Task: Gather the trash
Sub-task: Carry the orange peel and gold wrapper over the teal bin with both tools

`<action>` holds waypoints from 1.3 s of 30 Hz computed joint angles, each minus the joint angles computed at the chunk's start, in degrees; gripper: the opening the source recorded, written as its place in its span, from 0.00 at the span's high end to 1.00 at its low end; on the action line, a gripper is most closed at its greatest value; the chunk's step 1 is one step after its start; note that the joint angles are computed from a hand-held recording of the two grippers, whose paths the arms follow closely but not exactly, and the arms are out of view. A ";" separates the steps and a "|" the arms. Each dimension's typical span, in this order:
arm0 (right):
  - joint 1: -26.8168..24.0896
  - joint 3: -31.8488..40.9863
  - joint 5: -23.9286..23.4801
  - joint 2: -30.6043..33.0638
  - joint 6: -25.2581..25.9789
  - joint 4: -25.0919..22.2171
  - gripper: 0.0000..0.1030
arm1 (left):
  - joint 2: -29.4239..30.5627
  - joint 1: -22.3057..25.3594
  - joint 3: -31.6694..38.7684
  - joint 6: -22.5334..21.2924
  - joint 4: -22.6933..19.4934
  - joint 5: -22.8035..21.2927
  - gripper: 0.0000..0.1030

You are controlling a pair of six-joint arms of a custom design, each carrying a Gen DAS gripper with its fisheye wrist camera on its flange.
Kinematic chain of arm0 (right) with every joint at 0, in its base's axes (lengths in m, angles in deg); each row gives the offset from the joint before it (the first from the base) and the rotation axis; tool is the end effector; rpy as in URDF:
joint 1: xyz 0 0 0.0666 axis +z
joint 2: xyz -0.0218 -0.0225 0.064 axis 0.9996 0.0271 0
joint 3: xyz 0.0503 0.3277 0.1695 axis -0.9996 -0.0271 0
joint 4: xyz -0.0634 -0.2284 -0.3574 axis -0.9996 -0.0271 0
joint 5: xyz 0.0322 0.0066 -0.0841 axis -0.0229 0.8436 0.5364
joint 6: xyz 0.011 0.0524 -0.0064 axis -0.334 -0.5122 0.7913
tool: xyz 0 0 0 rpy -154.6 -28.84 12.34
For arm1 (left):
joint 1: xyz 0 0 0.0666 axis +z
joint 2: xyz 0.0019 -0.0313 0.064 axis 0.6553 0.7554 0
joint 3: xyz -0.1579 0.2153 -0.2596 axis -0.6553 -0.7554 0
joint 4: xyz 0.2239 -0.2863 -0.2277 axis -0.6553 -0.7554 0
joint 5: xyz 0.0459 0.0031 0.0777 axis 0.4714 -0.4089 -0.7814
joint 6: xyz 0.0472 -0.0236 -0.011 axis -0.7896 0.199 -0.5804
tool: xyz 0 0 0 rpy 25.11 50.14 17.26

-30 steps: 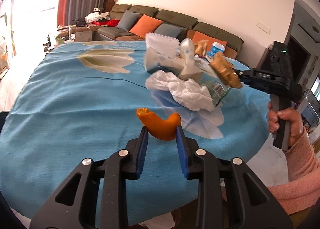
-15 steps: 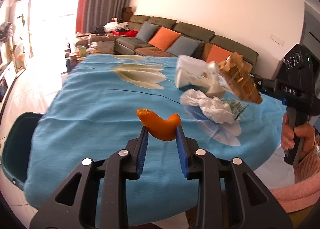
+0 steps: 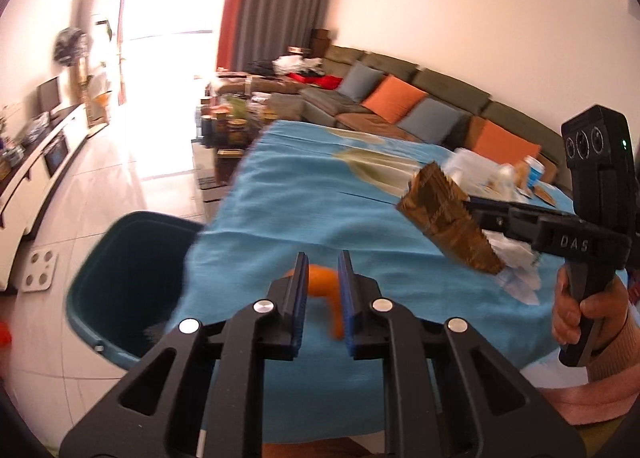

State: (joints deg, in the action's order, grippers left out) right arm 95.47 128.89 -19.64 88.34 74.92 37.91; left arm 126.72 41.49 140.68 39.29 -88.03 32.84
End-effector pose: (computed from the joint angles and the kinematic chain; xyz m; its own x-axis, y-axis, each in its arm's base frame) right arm 0.6514 0.1029 0.2668 -0.6020 -0.1858 -0.7766 -0.6465 0.6842 0.3375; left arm 0.4593 -0.0029 0.2963 -0.5882 -0.0645 -0.8062 0.1152 0.9800 -0.1624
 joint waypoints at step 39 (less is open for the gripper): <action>-1.75 3.22 3.19 4.51 -5.87 -0.04 0.75 | 17.58 -4.19 13.56 4.47 -5.92 10.47 0.71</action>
